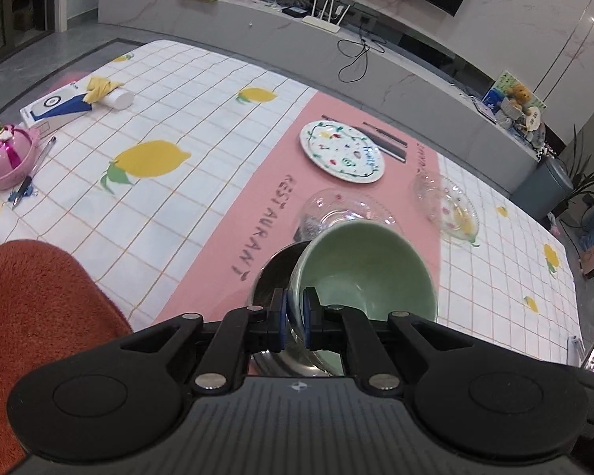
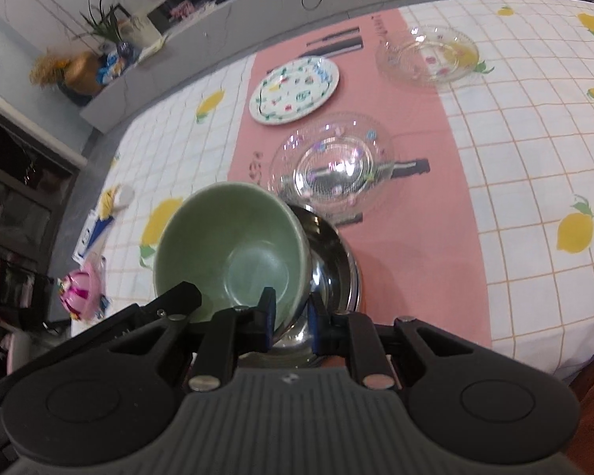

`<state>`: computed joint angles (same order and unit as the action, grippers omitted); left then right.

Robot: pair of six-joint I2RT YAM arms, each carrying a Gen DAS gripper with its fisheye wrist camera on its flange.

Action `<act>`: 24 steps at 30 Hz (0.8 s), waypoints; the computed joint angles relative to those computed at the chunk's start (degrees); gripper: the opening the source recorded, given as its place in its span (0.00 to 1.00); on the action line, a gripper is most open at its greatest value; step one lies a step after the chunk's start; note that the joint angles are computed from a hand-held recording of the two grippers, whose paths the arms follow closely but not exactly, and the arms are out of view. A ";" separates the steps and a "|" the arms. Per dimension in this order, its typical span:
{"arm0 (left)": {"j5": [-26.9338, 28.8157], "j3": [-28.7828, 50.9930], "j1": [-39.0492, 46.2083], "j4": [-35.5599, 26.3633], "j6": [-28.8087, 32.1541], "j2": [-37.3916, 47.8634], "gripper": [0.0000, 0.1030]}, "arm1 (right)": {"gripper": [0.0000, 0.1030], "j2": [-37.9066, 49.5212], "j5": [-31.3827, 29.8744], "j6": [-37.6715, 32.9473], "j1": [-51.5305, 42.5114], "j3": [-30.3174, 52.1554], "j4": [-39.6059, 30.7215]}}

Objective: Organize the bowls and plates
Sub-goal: 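Carry the green bowl with the right gripper toward the steel bowls in the left gripper, then lower the green bowl into the nested steel bowls and open the right gripper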

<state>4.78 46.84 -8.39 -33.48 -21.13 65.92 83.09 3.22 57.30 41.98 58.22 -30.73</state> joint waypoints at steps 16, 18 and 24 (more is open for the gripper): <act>3.68 -1.93 3.56 2.95 1.14 3.90 0.10 | 0.14 5.83 -5.35 -1.79 -2.69 1.46 1.52; 3.83 -1.65 3.58 2.88 1.08 4.70 0.10 | 0.14 6.06 -5.94 -1.88 -3.21 1.30 1.87; 4.32 -1.43 3.92 3.61 2.00 5.95 0.10 | 0.15 6.61 -6.40 -2.42 -3.75 1.40 2.38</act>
